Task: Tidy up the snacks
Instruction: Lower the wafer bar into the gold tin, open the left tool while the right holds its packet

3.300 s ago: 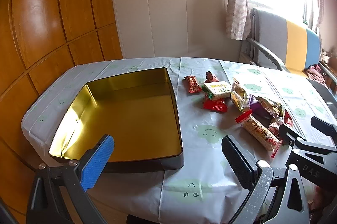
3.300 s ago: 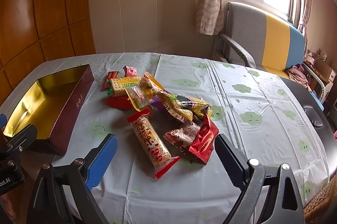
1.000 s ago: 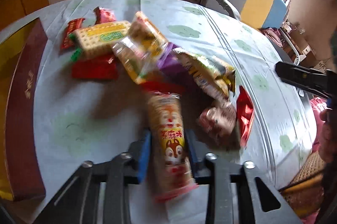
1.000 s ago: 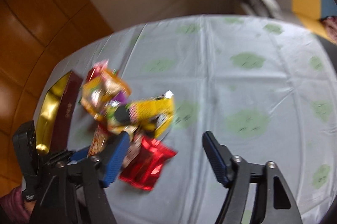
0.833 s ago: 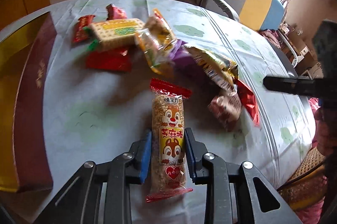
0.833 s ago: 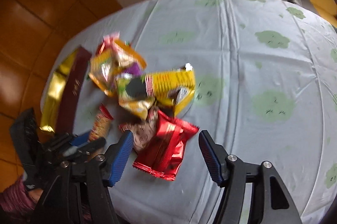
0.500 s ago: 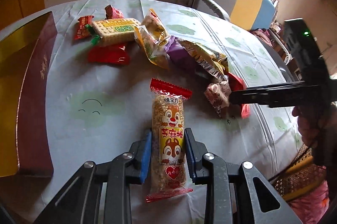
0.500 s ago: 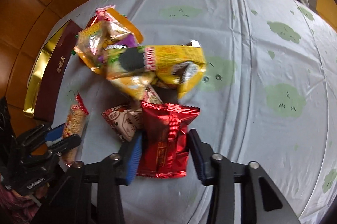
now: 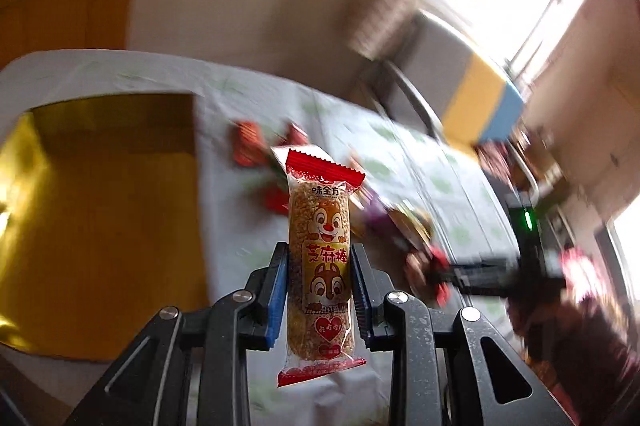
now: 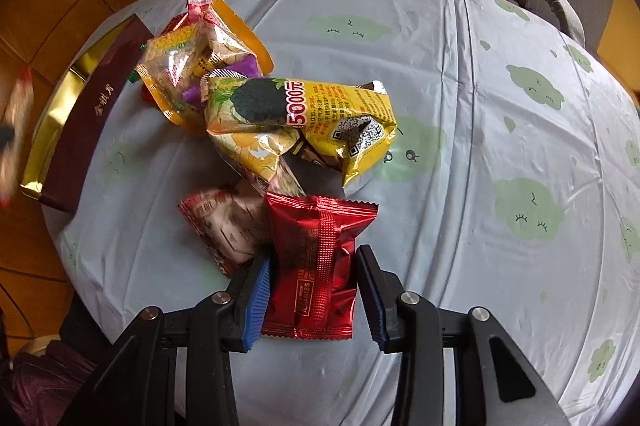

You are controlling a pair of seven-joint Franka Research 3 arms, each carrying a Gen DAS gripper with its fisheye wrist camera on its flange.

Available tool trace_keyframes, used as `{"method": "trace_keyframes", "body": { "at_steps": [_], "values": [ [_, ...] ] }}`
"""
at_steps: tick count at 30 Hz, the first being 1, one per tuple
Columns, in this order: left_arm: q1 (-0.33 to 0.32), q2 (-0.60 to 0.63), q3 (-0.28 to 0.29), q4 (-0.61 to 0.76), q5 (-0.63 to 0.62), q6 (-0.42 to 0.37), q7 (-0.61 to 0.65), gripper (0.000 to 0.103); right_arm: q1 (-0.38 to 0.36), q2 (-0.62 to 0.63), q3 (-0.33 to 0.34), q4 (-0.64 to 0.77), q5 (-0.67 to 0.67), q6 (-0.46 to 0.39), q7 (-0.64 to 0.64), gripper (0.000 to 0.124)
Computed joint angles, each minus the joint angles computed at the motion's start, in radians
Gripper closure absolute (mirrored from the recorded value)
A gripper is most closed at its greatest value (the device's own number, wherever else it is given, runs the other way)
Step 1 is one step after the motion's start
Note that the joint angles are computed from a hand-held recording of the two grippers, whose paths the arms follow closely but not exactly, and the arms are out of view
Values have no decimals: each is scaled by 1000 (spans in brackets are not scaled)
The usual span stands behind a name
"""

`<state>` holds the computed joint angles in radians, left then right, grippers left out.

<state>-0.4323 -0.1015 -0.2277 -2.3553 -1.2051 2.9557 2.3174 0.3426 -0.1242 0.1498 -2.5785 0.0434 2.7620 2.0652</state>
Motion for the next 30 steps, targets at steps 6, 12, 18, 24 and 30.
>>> {"method": "trace_keyframes", "body": {
  "at_steps": [6,12,18,24,30],
  "values": [
    [101,69,29,48,296,29,-313,73,-2,26,19,24,-112,-14,90,82],
    [185,215,27,167,619,-30,-616,73,9,23,10,24,-110,-17,90,82],
    [206,349,38,302,851,-100,-801,73,12,22,8,22,-98,-16,81,82],
    [237,444,5,410,984,-138,-885,73,7,9,4,9,-80,-14,57,82],
    [260,419,-23,370,1100,-78,-984,51,0,0,4,2,-70,-17,41,82]
  ]
}}
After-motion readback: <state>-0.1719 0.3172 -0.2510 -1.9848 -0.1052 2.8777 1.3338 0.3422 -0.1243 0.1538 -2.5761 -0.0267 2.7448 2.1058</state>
